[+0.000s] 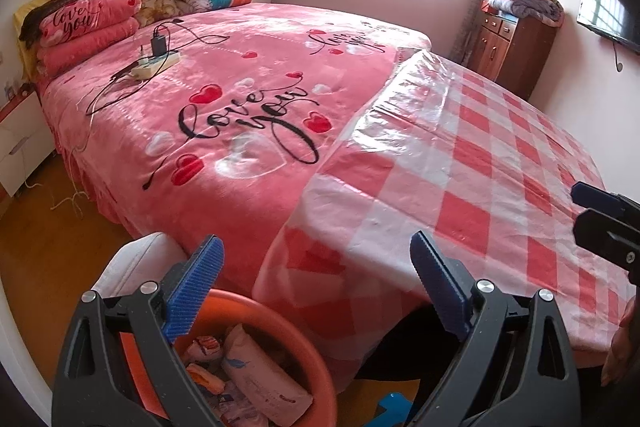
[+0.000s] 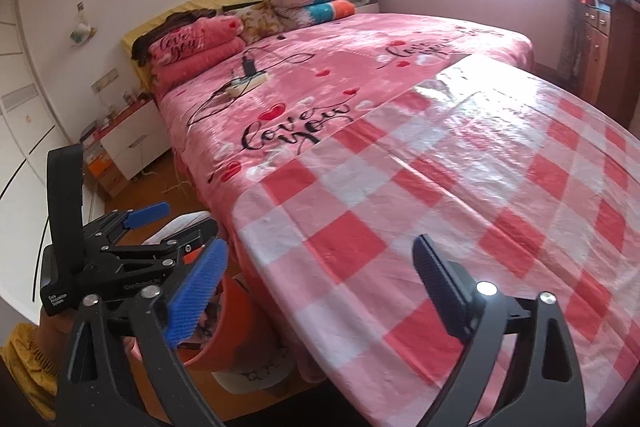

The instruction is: Collect trash

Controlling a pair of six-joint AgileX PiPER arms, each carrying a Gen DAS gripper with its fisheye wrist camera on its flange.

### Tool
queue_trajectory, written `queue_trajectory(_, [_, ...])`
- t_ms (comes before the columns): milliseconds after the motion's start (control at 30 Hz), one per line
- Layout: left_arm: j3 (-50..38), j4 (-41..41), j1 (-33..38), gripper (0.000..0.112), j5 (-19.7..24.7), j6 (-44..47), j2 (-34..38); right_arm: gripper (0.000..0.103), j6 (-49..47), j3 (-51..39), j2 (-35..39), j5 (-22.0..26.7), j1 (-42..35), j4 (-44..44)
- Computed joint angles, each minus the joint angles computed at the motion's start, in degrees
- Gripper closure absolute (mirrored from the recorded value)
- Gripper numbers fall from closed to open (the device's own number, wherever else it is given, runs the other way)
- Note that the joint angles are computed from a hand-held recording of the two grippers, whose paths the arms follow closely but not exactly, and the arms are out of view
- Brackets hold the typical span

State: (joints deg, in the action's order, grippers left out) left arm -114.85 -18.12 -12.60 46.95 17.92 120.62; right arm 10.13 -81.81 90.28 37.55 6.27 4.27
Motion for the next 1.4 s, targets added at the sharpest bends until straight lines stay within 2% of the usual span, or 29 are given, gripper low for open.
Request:
queue_trajectory(700, [-6.43,1.46,-7.29,0.017,2.56,-1.48,1.85,0.008,4.29,9.23,-9.82,-3.08,-8.61,-4.15])
queue_trajectory(1400, [-10.52,2.45,-16.52,0.016,2.56,-0.72,2.93,0.008,8.21,17.48,-18.22,-5.06,-20.05,-8.09])
